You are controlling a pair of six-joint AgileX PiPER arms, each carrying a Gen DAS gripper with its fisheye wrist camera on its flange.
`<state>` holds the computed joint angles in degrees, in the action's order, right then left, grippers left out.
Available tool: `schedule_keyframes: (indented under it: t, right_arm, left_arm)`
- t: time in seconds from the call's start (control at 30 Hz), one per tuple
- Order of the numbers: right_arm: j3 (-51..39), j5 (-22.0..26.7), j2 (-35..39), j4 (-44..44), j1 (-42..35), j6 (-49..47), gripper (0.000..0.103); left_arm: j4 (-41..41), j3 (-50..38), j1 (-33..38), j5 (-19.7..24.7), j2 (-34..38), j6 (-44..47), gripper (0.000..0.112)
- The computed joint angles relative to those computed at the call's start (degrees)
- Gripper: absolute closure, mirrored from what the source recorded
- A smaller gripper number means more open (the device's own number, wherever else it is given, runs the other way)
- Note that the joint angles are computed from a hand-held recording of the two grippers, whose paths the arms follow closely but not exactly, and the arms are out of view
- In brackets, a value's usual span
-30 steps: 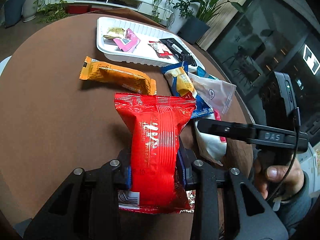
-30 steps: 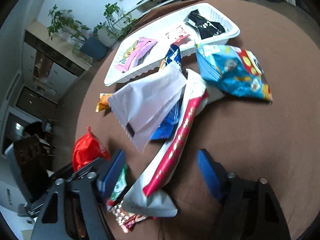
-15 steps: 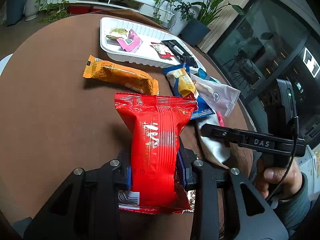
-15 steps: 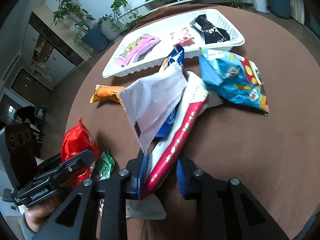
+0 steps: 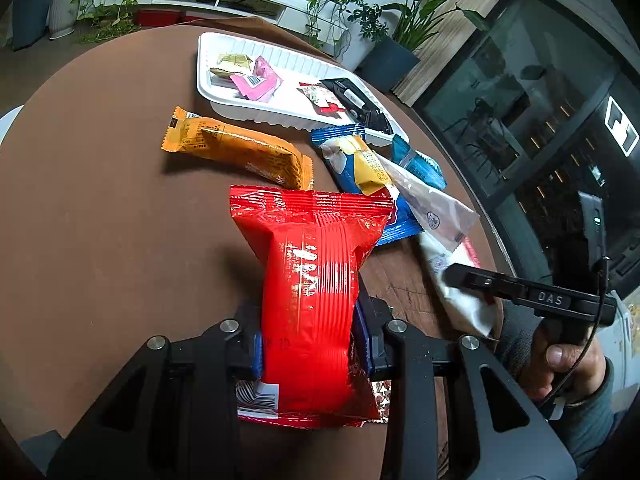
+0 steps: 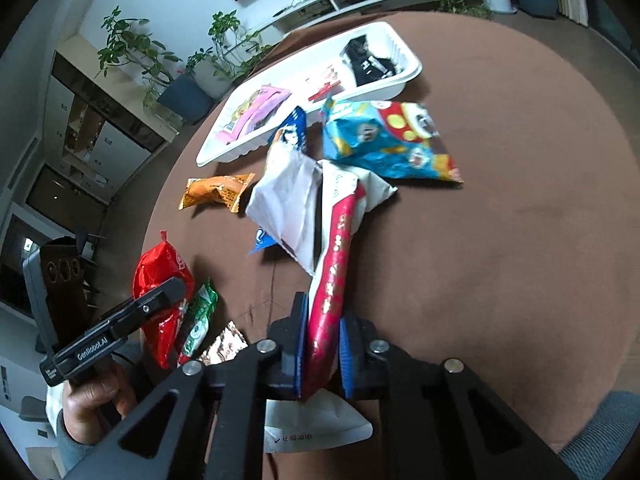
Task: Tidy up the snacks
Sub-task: 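Hold the red bag in the left gripper while the right gripper grasps the white-red stick packet, then carry both packets over the white tray and release them inside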
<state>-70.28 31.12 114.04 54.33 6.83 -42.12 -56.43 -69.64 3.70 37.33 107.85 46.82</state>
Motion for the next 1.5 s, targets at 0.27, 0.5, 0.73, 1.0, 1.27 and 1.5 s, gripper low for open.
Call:
schedule_keyframes:
  t: [0.27, 0.5, 0.73, 1.0, 1.27, 1.5]
  right_arm:
    - [7.82, -10.02, -7.98, -7.78, 2.92, 1.89, 0.088]
    - [10.03, -7.53, -9.53, 4.09, 0.91, -8.95, 0.088]
    - [9.98, 0.20, -9.75, 14.64, -2.59, -17.88, 0.088]
    - [8.78, 0.97, -8.80, 14.65, -4.33, -18.01, 0.088]
    - [1.14, 1.49, -7.18, 8.18, -8.07, -12.75, 0.088]
    - [-17.08, 3.45, -0.94, -5.75, -9.67, 0.78, 0.088]
  left_arm:
    - [-0.20, 0.30, -0.17, -0.20, -0.17, 0.38, 0.081]
    - [-1.42, 0.81, 0.32, 0.06, -0.40, 1.48, 0.081]
    - [-3.54, 0.60, 0.64, 1.55, -0.35, 2.81, 0.081]
    - [-3.24, -0.66, 1.53, 2.77, -1.38, 2.29, 0.081]
    - [2.26, -10.94, 3.43, 5.28, 1.05, -3.90, 0.081]
    - [12.83, -31.92, 4.20, 10.01, 8.22, -15.69, 0.081]
